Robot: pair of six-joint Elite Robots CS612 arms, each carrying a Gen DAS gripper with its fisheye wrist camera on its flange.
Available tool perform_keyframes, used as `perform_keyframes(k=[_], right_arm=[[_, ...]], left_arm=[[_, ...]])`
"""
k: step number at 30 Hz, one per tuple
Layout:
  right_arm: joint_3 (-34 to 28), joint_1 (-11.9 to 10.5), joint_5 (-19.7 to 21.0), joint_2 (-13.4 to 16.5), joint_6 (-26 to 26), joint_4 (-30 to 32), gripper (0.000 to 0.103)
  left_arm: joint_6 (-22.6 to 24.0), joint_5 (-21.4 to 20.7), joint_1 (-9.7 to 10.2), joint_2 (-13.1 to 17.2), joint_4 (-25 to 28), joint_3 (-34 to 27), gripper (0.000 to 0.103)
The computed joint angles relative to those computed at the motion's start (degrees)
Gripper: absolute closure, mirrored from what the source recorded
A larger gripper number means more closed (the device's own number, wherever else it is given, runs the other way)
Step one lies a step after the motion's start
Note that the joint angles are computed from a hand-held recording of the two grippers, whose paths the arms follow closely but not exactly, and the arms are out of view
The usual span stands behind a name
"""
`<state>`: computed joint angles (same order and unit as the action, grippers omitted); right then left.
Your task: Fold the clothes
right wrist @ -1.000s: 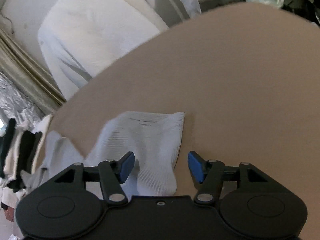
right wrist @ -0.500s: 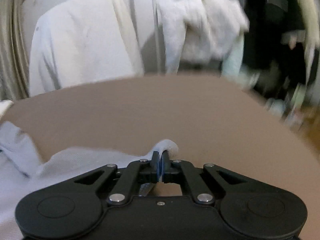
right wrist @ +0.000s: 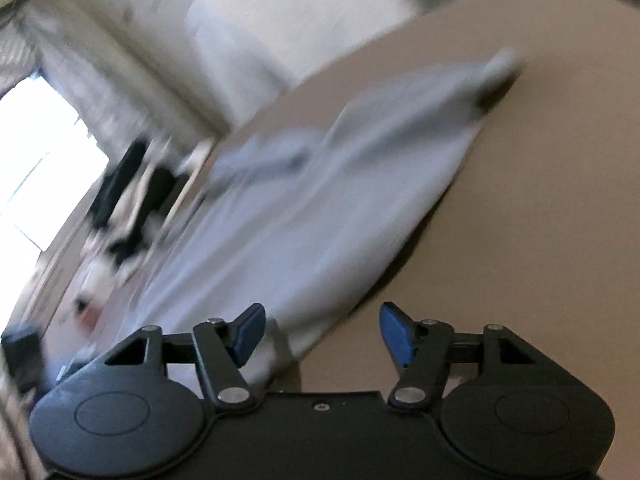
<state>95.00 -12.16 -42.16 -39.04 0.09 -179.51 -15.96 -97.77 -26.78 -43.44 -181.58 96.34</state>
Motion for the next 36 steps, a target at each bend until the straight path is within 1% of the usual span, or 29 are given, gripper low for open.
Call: perform_keyframes(k=[1,2,3,5,6,7,8,9,11,12,13,14,15,16,17,18,19,21,22,23,24,25,26,27,29,31,32,34,36], right_arm=[[0.86,0.65,0.34,-0.29,-2.45,1.19,0.029],[0.97,1.46,-0.65,-0.08,-3.23,-0.01,0.021],[1.21,2.25,-2.62,0.16,-1.92,-3.37,0.018],[1.57,3.89,-6.77,0.64,0.16,-9.44,0.02],[1.69,4.73,-8.93,0.88,0.96,-12.19,0.045],[1.69,5.58,-11.35,0.88,0.59,-13.55,0.071],[1.55,6.31,-13.95,0.37,-1.31,-12.5,0.098],[1.67,6.42,-14.83,-0.01,-0.81,-12.85,0.098],[2.55,5.99,-14.03,-1.14,1.48,-16.64,0.098],[3.85,5.64,-13.82,-2.39,0.47,-18.52,0.098],[5.08,5.43,-13.99,-3.55,-1.07,-19.58,0.098],[6.22,5.64,-15.37,-4.48,-3.99,-18.6,0.098],[7.32,5.87,-16.82,-5.39,-6.82,-17.69,0.098],[8.17,6.14,-18.52,-5.97,-9.09,-16.34,0.098],[8.32,6.49,-20.8,-5.64,-9.92,-13.63,0.099],[8.36,6.8,-22.77,-5.2,-9.87,-11.53,0.099],[8.39,6.96,-23.74,-4.63,-7.81,-10.99,0.099],[8.42,7.3,-24.86,-4.24,-4.72,-11.6,0.097],[8.37,7.5,-25.44,-4.38,-4.59,-11.82,0.097],[8.18,7.85,-26.89,-4.84,-6.85,-10.82,0.092],[8.15,8.14,-28.61,-5.34,-9.15,-10.19,0.076],[8.13,8.4,-30.45,-5.84,-10.92,-9.8,0.065],[8.13,8.57,-32.3,-6.27,-11.11,-9.94,0.053],[8.01,8.63,-33.13,-6.42,-10.61,-10.4,0.052],[7.98,8.32,-32.65,-6.68,-8.4,-12.14,0.052],[7.76,8.02,-31.74,-6.72,-6.07,-14.22,0.051],[7.18,8.15,-31.03,-6.43,-6.36,-14.73,0.051],[5.92,8.55,-29.63,-5.86,-9.09,-14.92,0.051],[3.31,9.78,-28.1,-4.37,-12.87,-14.64,0.051]], left_arm=[[-0.96,0.43,0.01,-0.02,-0.1,0.34,0.056],[-1.93,0.85,0.01,-0.03,-0.18,0.67,0.056],[-3.16,1.35,0.0,0.03,-0.29,0.91,0.056],[-5.0,2.82,-0.15,-0.12,-0.29,1.24,0.061],[-5.89,3.57,-0.23,-0.21,-0.26,1.39,0.062],[-6.93,3.77,-0.24,-0.38,-0.88,1.63,0.064],[-8.05,3.23,-0.12,-0.56,-2.0,1.86,0.066],[-8.94,2.71,0.0,-0.91,-2.75,2.16,0.067],[-8.34,3.71,-0.29,-2.11,-3.05,3.09,0.067],[-7.11,4.47,-0.52,-2.67,-2.73,3.54,0.067],[-5.41,6.17,-1.03,-3.27,-0.74,3.72,0.067],[-3.96,7.91,-1.55,-3.66,2.39,3.48,0.067],[-3.22,8.56,-1.79,-3.72,5.13,3.0,0.067],[-3.27,7.78,-1.79,-3.44,7.18,2.47,0.067],[-3.38,6.82,-1.76,-3.11,9.14,1.91,0.067],[-3.57,6.16,-1.66,-2.86,9.59,1.84,0.067],[-3.6,6.07,-1.61,-2.8,9.24,1.97,0.067],[-4.06,6.1,-1.48,-2.87,9.04,2.11,0.067],[-4.57,6.15,-1.38,-3.01,9.39,2.08,0.066],[-5.17,6.37,-1.3,-3.16,9.79,2.03,0.066],[-5.72,6.87,-1.26,-3.32,10.26,1.98,0.066],[-5.95,7.34,-1.19,-3.45,10.3,2.01,0.064],[-6.0,7.93,-1.13,-3.62,9.27,2.36,0.063],[-6.03,8.55,-1.08,-3.78,8.07,2.77,0.062],[-7.23,9.72,-0.79,-3.98,5.23,3.52,0.062],[-9.08,11.94,-0.47,-3.92,3.84,3.62,0.062],[-9.6,13.09,-0.36,-3.85,3.54,3.53,0.062],[-10.8,15.31,-0.2,-3.65,3.12,3.3,0.062],[-12.4,15.66,0.39,-3.79,3.05,3.5,0.062]])
